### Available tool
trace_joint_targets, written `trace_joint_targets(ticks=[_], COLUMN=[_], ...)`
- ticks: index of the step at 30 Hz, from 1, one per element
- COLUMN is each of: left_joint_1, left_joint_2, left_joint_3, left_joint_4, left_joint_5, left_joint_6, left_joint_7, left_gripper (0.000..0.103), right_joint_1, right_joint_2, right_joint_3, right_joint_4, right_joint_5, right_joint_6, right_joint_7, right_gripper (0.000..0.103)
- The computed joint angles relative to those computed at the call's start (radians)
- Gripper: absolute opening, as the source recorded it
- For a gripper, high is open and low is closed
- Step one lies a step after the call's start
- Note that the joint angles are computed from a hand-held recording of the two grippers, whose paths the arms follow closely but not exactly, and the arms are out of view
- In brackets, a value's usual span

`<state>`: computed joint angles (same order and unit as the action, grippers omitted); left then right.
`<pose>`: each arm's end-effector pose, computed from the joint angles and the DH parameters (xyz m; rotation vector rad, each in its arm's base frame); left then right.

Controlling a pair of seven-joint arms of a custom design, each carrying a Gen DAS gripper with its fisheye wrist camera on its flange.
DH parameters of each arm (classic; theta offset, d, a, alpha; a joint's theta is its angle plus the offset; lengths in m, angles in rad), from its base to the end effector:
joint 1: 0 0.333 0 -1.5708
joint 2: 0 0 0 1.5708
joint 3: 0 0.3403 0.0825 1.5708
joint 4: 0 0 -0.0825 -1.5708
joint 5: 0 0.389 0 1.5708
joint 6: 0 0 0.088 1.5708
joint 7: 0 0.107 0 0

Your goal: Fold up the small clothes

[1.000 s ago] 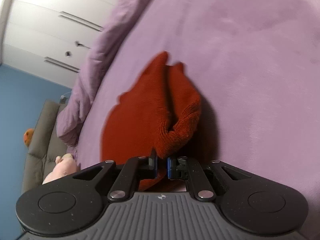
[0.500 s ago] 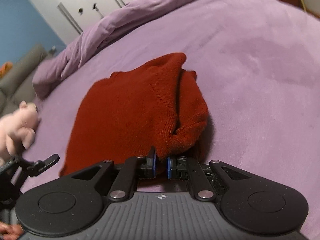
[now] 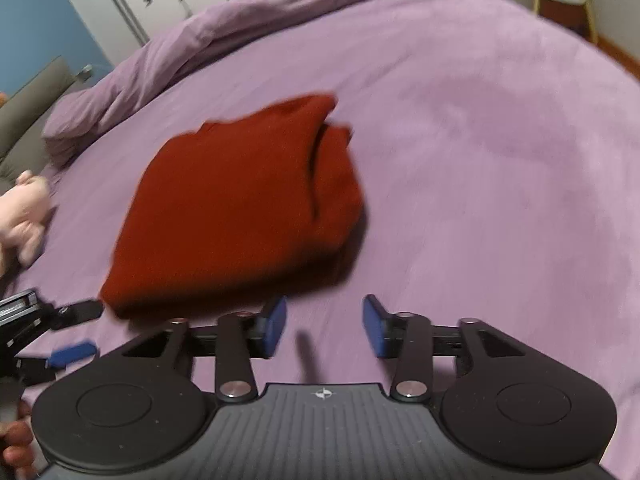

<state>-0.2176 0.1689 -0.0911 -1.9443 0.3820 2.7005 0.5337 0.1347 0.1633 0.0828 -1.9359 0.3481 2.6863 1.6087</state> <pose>0.6121 -0.2052 0.4827 -2.3022 1.4656 -0.7755 0.6335 0.1260 0.4887 -1.6985 1.8646 -0.2007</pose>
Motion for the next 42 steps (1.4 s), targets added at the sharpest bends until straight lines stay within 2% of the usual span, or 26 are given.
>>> trace_joint_targets(ticks=[1, 3, 5, 7, 8, 10, 12, 15, 21, 25, 29, 37, 42], left_joint_1=[-0.015, -0.034, -0.033, -0.028, -0.027, -0.024, -0.016, -0.007, 0.004, -0.018, -0.032, -0.044, -0.047], left_joint_2=[-0.010, -0.035, -0.047, -0.040, -0.048, -0.063, -0.078, -0.086, -0.065, -0.050, -0.029, 0.000, 0.006], left_joint_3=[0.005, 0.002, -0.016, -0.034, -0.037, -0.041, -0.045, -0.054, -0.067, -0.059, -0.060, -0.057, -0.056], left_joint_4=[0.004, 0.010, 0.021, 0.052, 0.049, 0.042, 0.029, 0.031, 0.071, 0.104, 0.141, 0.189, 0.203], left_joint_5=[0.051, 0.142, 0.173, 0.167, 0.166, 0.173, 0.179, 0.185, 0.071, 0.123, 0.136, 0.089, 0.067], left_joint_6=[-0.028, -0.095, -0.144, -0.177, -0.177, -0.159, -0.114, -0.083, -0.113, -0.182, -0.257, -0.332, -0.346], left_joint_7=[-0.003, -0.014, 0.003, 0.028, 0.023, -0.012, -0.021, 0.006, 0.162, 0.157, 0.157, 0.191, 0.212], left_gripper=[0.097, 0.099, 0.101, 0.101, 0.101, 0.102, 0.102, 0.102, 0.102, 0.102, 0.102, 0.102, 0.102], right_joint_1=[-0.002, 0.009, 0.028, 0.054, 0.066, 0.080, 0.079, 0.088, 0.104, 0.122, 0.128, 0.131, 0.130], right_joint_2=[-0.018, -0.056, -0.077, -0.086, -0.090, -0.087, -0.087, -0.084, -0.037, -0.033, -0.027, -0.014, -0.008], right_joint_3=[0.003, -0.002, -0.011, -0.024, -0.028, -0.030, -0.026, -0.030, -0.030, -0.027, -0.024, -0.025, -0.027], right_joint_4=[-0.016, -0.047, -0.052, -0.033, -0.023, 0.011, 0.028, 0.050, 0.166, 0.184, 0.204, 0.234, 0.244], right_joint_5=[0.010, -0.007, -0.070, -0.198, -0.259, -0.329, -0.306, -0.342, -0.417, -0.503, -0.520, -0.525, -0.526], right_joint_6=[-0.019, -0.050, -0.087, -0.129, -0.142, -0.182, -0.176, -0.174, -0.322, -0.339, -0.364, -0.397, -0.406], right_joint_7=[-0.002, 0.008, 0.025, 0.097, 0.141, 0.194, 0.166, 0.220, 0.291, 0.300, 0.296, 0.316, 0.329], right_gripper=[0.061, 0.070, 0.083, 0.086, 0.093, 0.099, 0.099, 0.099, 0.099, 0.099, 0.099, 0.099, 0.099])
